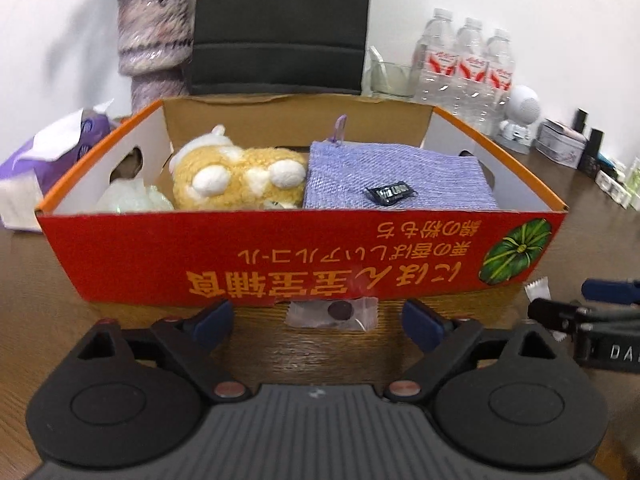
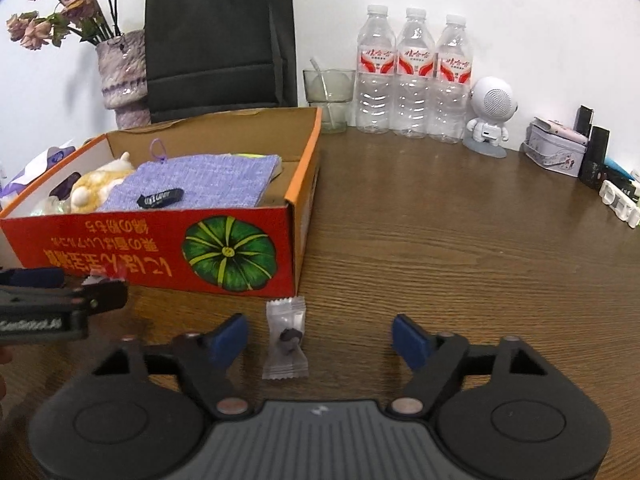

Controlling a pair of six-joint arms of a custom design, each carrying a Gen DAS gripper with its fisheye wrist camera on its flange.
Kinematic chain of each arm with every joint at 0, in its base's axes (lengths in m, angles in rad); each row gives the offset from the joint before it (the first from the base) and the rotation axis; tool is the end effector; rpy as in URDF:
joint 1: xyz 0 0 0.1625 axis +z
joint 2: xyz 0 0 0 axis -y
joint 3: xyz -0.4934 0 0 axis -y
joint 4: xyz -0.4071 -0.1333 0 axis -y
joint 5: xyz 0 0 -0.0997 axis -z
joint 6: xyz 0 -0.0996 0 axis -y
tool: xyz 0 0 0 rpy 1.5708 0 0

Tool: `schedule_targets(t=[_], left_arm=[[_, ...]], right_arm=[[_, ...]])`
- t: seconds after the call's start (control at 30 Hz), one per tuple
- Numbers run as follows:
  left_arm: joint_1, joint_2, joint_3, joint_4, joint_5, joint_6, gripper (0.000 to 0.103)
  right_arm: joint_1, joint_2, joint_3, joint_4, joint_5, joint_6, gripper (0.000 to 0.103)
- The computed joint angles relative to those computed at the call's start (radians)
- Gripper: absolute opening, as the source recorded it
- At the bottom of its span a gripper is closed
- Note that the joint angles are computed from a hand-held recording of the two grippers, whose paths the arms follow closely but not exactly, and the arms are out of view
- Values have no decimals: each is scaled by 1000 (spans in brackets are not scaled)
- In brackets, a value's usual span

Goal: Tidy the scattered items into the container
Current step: 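Move the right tool down to a clear candy wrapper and grasp it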

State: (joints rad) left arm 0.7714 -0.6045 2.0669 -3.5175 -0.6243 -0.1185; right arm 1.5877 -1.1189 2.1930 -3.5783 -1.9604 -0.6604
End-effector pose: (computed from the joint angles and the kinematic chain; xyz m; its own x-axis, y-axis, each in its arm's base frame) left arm -0.2560 -0.5476 0.0331 -0.7486 0.0817 -0.6580 0.5498 0.6310 -0.5472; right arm 0.1046 -0.5411 0.2738 -0.7284 -0.1363 0.6715 -0.5785 0.6475 -0.4960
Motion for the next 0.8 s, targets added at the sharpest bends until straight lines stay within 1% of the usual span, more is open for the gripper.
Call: schedule_targets(t=[0.03,0.1,0.13,0.17,0.2,0.23,0.27,0.3,0.33,0.4,0.47,0.53,0.6,0.63,0.8], left_arm=[[-4,7,-4,-7,16,-1,89],[-12,20,-14,-1,47,-5,84],[-16,26,-17,3,62,1,78],[-21,31,-18,4,76,5,68],[-25,36,-16,-7,87,13,63],[-28,35,-12,-10,88,10,51],[-30,32,-8,-8,86,4,44],[-31,27,-3,-4,79,-4,42],[-34,24,1,-3,79,-7,35],[-37,17,12,-5,71,-15,34],[-43,13,25,-11,70,-23,32],[-47,9,37,-19,66,-25,30],[-50,6,47,-39,63,-18,24],[-53,6,52,-53,63,-9,15],[-64,-5,80,-82,59,16,12]], right_arm=[[-2,-2,-1,11,5,4,68],[-3,-4,-1,18,9,9,66],[-3,-4,1,15,7,5,64],[-2,-4,2,13,7,4,57],[-3,-5,3,13,10,5,52],[-5,-11,7,17,19,4,40],[-7,-17,11,26,32,6,26],[-7,-23,16,32,39,8,19],[-7,-27,19,37,44,8,16],[-6,-31,26,42,50,2,16],[-3,-34,35,30,59,-9,12],[-2,-41,42,30,74,-12,12],[0,-44,45,30,81,-11,12],[0,-45,45,30,82,-10,12],[-1,-53,55,29,94,-6,12]])
